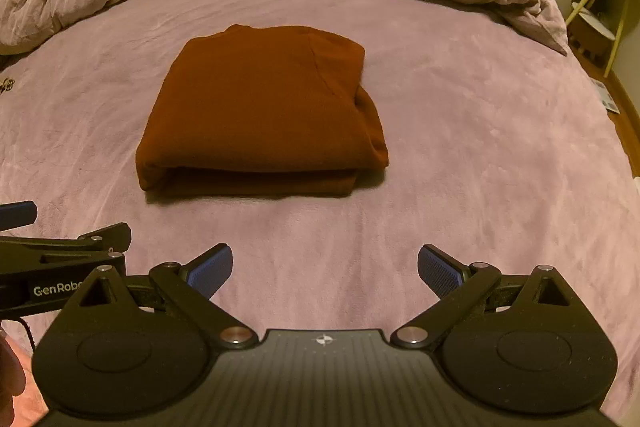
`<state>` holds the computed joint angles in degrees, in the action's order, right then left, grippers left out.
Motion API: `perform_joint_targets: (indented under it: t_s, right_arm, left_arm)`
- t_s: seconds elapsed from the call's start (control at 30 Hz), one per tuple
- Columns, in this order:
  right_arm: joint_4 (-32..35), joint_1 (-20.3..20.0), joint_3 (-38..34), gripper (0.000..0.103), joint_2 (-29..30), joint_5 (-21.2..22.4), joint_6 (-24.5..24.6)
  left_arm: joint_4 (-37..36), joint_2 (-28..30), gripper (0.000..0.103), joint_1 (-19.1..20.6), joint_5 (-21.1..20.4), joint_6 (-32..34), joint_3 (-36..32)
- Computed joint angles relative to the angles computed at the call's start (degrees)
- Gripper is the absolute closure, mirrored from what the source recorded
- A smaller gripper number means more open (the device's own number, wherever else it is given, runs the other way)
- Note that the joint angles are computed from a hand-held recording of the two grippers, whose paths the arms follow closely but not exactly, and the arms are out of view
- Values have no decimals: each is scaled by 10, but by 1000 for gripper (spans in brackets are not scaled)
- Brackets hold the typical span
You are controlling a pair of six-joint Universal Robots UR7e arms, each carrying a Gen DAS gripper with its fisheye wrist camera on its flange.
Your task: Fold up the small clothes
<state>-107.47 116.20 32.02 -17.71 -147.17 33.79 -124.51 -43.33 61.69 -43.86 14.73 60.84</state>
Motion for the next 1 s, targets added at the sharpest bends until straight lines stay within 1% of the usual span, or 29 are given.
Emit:
perform_joint_targets:
  t_s: [0.43,0.63,1.0]
  right_arm:
    - [-9,0,7,4,-3,2,-1]
    - [3,0,-1,4,-1,2,4]
    - [1,1,-2,4,1,-1,-1]
  left_arm:
    - [2,1,0,0,0,0,-1]
    - [5,2,0,1,-1,-2,-4]
    - [6,3,0,2,-3,-1,-7]
